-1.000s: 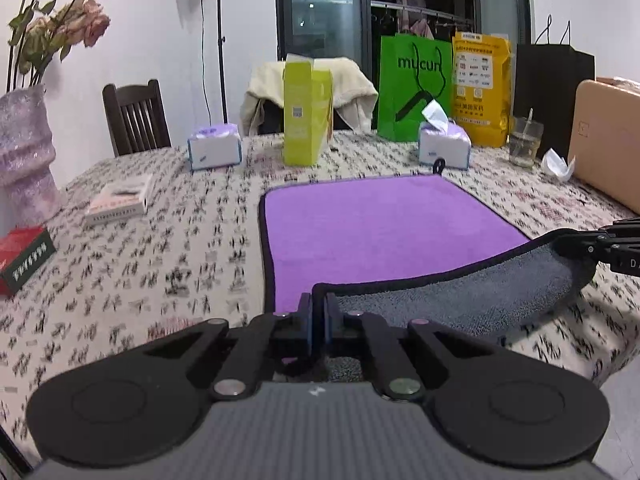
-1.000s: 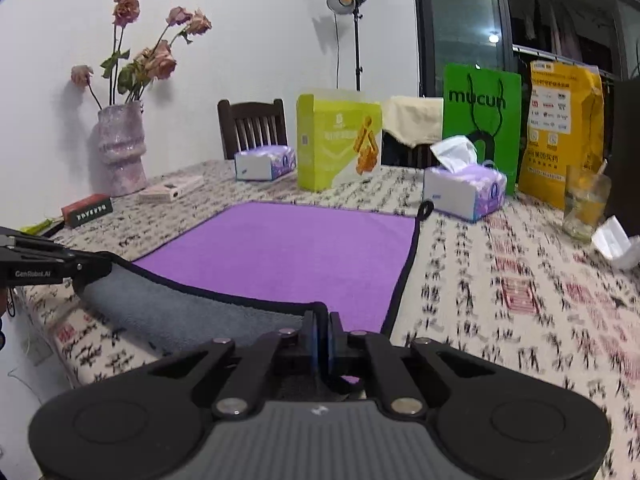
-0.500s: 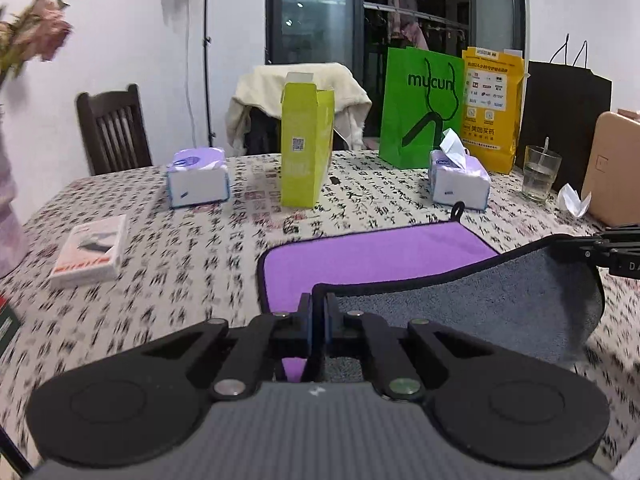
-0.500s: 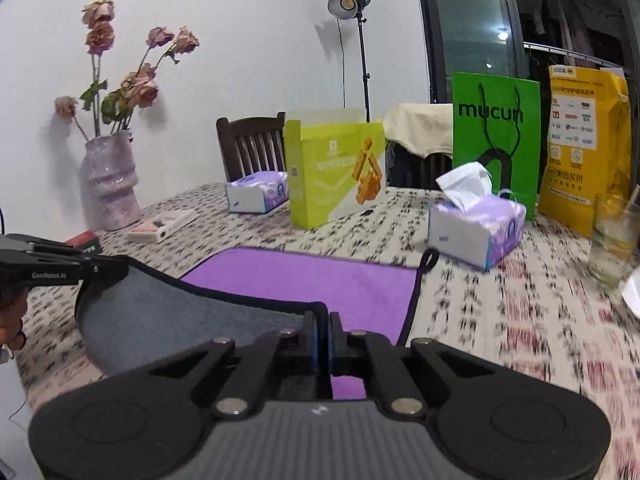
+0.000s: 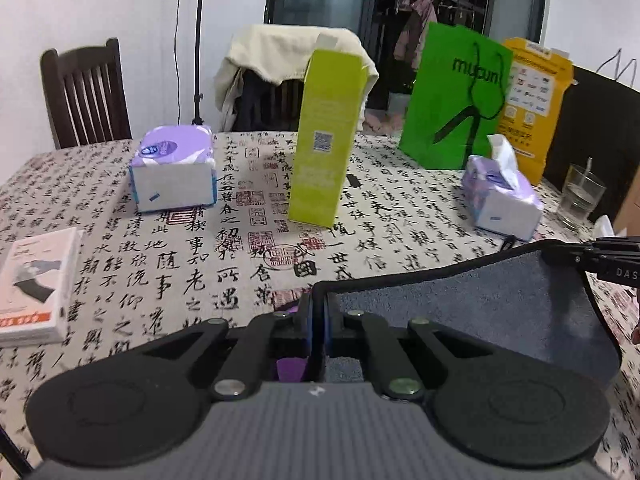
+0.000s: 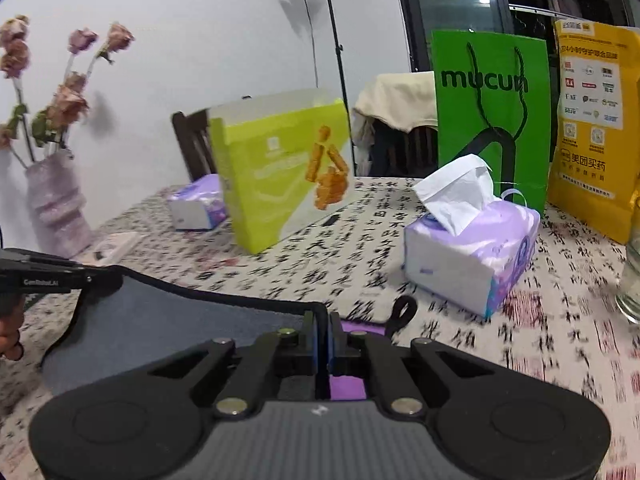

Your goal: Fold towel

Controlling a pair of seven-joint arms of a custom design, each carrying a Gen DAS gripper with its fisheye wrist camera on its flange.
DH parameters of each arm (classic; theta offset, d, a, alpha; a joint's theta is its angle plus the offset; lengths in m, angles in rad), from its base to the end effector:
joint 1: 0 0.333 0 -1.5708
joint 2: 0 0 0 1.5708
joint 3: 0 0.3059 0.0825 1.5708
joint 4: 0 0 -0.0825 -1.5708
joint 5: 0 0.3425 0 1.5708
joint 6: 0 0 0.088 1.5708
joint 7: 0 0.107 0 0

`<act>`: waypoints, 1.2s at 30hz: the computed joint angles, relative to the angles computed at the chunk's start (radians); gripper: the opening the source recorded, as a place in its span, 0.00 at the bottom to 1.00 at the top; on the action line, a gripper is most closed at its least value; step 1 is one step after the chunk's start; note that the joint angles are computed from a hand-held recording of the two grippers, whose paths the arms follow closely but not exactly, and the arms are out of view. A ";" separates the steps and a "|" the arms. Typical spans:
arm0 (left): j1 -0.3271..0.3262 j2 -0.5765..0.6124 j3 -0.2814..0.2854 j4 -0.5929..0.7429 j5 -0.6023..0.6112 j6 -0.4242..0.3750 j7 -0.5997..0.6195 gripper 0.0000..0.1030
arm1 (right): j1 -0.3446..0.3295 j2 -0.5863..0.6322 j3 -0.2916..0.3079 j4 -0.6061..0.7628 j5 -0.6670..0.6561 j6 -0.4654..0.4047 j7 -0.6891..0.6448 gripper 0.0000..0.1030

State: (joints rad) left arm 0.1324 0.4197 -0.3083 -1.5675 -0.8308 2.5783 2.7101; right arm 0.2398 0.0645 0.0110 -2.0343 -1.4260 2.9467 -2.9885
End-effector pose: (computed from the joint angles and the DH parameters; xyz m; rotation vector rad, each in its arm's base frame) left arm 0.6715 -0.0704 0.4799 -1.1363 2.3216 -1.2115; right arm 0.5164 0.1992 0.4784 -1.4439 1.6915 -0.7888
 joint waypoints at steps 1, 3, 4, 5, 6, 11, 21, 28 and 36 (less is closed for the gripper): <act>-0.009 0.025 0.005 0.032 0.017 -0.008 -0.019 0.06 | -0.005 0.023 -0.002 0.020 0.031 -0.002 -0.032 0.04; -0.025 0.076 0.014 0.097 0.065 -0.028 -0.064 0.06 | -0.006 0.061 -0.009 0.048 0.100 -0.007 -0.099 0.04; -0.036 0.096 0.018 0.115 0.088 -0.016 -0.089 0.06 | -0.006 0.081 -0.014 0.061 0.144 -0.008 -0.142 0.04; -0.042 0.119 0.018 0.137 0.111 -0.009 -0.108 0.06 | -0.002 0.102 -0.023 0.076 0.174 -0.011 -0.169 0.05; -0.044 0.138 0.013 0.153 0.129 -0.005 -0.120 0.07 | 0.003 0.119 -0.032 0.087 0.202 -0.014 -0.190 0.05; 0.010 0.203 -0.050 0.189 0.120 -0.006 -0.106 0.21 | 0.064 0.169 -0.094 0.110 0.226 -0.073 -0.185 0.25; 0.080 0.203 -0.116 0.165 0.000 0.005 0.005 0.39 | 0.064 0.144 -0.102 0.091 -0.012 -0.067 0.066 0.39; 0.066 0.166 -0.110 0.110 -0.065 0.073 0.095 0.50 | 0.015 0.115 -0.053 0.077 -0.203 -0.057 0.254 0.50; 0.095 0.055 -0.120 0.008 -0.161 0.098 0.189 0.65 | 0.017 0.107 -0.026 0.090 -0.147 -0.074 0.116 0.69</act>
State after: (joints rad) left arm 0.2277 0.4744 -0.4286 -1.5595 -0.9918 2.6767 2.8989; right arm 0.2567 0.1717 -0.0145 -1.9446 -1.5729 2.8726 -2.8728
